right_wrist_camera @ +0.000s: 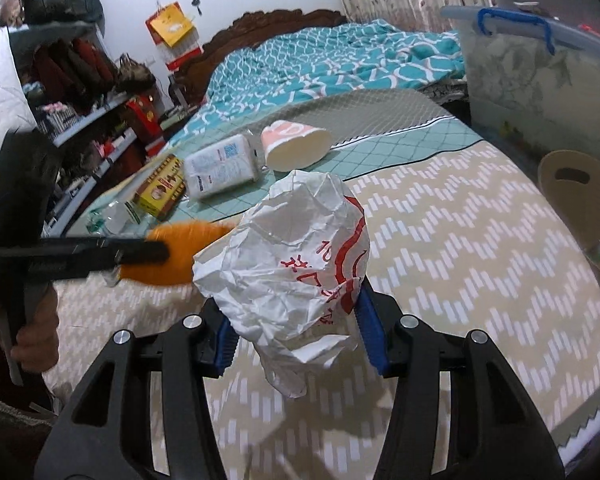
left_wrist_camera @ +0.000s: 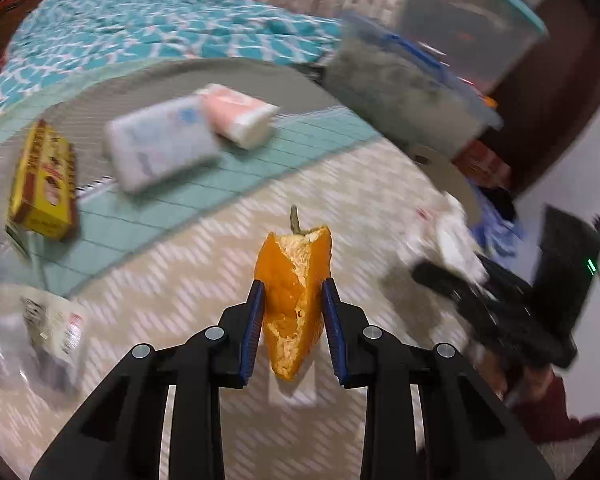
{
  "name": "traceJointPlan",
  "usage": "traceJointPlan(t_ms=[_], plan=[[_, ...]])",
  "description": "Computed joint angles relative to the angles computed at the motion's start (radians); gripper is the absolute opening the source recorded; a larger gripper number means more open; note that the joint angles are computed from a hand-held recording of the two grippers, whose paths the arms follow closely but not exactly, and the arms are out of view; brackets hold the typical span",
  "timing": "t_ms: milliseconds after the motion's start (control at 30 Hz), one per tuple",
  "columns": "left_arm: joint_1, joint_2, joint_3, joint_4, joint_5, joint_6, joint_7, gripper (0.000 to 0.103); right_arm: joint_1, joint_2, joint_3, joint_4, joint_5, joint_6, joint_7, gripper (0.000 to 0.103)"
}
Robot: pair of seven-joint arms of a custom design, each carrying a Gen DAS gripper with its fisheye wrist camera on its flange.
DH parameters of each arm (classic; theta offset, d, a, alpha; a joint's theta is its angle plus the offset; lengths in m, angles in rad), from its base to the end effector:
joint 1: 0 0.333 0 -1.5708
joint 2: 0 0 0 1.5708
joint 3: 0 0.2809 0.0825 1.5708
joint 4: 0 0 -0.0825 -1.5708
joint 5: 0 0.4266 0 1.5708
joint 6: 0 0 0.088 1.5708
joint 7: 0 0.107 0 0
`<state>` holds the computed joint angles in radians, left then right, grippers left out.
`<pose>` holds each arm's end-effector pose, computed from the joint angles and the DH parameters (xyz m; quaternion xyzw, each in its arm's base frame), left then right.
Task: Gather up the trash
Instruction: 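Carry peel and bag to the wastebasket and open both grippers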
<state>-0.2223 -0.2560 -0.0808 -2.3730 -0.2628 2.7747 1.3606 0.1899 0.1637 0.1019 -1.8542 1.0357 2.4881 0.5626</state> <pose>0.5285 -0.1542 0.4421 -0.7053 0.6278 -0.3144 0.0981 0.6468 0.1873 0.4295 -0.7914 0.4249 -0.0203 0.4391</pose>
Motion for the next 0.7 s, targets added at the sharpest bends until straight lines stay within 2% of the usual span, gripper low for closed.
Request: traceJointPlan(t_ms=[67,133,200,333,467,600,700], plan=[[-0.017,0.022,-0.006,0.018,-0.010,-0.011,0.020,0.027,0.007,0.005,-0.010,-0.012,-0.068,0.027,0.032,0.053],[-0.014,0.059,-0.024,0.050,0.012,-0.027,0.011,0.027,0.006,0.026,-0.019,-0.003,-0.135,0.019,0.095,0.053],[-0.013,0.095,-0.036,0.089,0.012,-0.035,0.015,0.027,-0.023,0.033,-0.017,0.001,-0.097,-0.022,0.090,0.053],[-0.016,0.169,-0.047,0.195,-0.064,-0.061,0.098,0.026,-0.066,0.033,-0.020,0.005,0.004,-0.030,0.049,0.053],[0.006,0.293,-0.085,0.369,-0.120,-0.102,0.166,0.026,-0.119,0.086,-0.035,0.075,0.087,-0.082,0.077,0.053],[0.033,0.463,-0.136,0.591,-0.086,-0.167,0.172,0.026,-0.213,0.203,-0.037,0.220,0.182,-0.235,0.154,0.053],[0.036,0.618,-0.169,0.805,-0.017,-0.242,0.154,0.026,-0.252,0.275,-0.031,0.314,0.188,-0.223,0.220,0.053]])
